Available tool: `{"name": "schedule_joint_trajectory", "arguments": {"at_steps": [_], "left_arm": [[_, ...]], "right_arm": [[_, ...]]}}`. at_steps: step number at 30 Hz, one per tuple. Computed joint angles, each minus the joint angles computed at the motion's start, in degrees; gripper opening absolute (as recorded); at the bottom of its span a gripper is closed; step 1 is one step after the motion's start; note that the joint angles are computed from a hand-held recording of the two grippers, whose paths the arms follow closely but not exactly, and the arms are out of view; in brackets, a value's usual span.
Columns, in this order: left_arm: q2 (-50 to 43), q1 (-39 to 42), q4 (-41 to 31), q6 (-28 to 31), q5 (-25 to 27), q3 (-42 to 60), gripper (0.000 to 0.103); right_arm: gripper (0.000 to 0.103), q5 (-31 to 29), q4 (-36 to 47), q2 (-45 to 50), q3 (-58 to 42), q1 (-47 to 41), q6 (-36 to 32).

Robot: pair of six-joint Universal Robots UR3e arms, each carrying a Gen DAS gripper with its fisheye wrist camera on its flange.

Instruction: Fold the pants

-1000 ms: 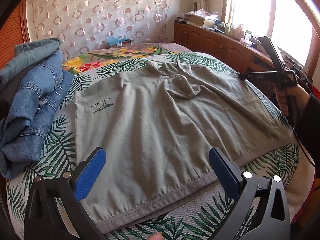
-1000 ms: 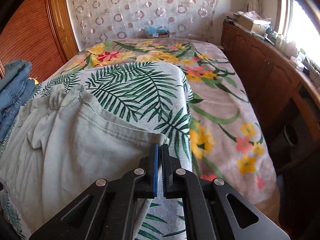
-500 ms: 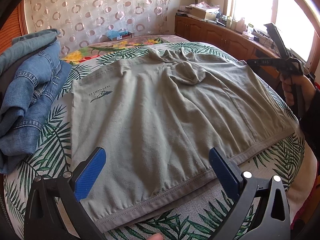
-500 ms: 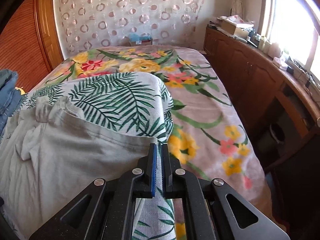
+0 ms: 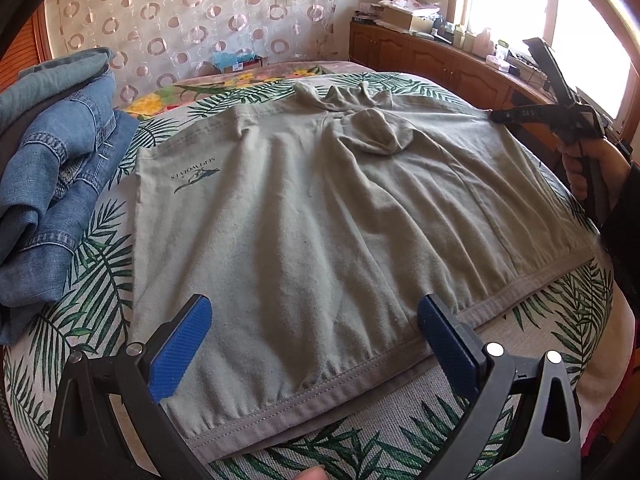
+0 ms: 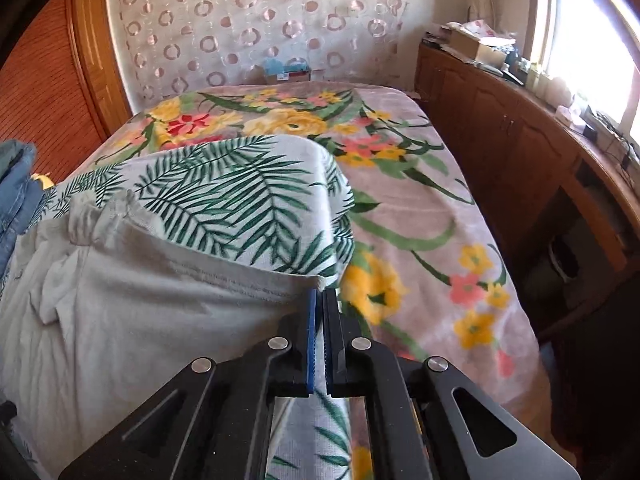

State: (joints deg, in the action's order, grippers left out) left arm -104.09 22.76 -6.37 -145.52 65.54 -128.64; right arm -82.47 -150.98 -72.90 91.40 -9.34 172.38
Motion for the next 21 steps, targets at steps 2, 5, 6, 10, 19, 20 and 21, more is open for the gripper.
{"name": "schedule_joint_trajectory", "arguments": {"at_steps": [2, 5, 6, 10, 19, 20, 21], "left_arm": [[-0.16, 0.01, 0.53, -0.05, -0.06, -0.05, 0.103], [-0.16, 0.08, 0.78, 0.05, -0.11, -0.23, 0.103], [-0.09, 0.16, 0.70, 0.05, -0.17, -0.27, 0.103], [0.27, 0.74, -0.30, 0.15, -0.85, -0.29, 0.103], [4.88, 5.11, -2.02, 2.19, -5.24, -3.82, 0.103], [5.74, 5.66, -2.49, 2.48, -5.65, -4.27, 0.103], [6.79, 6.42, -3.04, 2.93, -6.17, -4.86, 0.103]], "right_arm": [[0.003, -0.42, -0.58, -0.07, 0.28, -0.09, 0.21], [0.003, -3.15, -2.33, 0.00, 0.99, 1.38, 0.59], [0.003, -3.68, -2.57, 0.01, 1.08, 1.72, 0.62], [0.009, -2.90, -3.90, -2.25, 3.31, 2.19, 1.29], [0.044, 5.11, -11.03, -18.94, 23.89, 2.65, -2.75], [0.044, 6.63, -11.21, -21.87, 27.21, 1.75, -3.45], [0.044, 7.41, -11.55, -24.40, 30.24, 1.39, -3.93]]}}
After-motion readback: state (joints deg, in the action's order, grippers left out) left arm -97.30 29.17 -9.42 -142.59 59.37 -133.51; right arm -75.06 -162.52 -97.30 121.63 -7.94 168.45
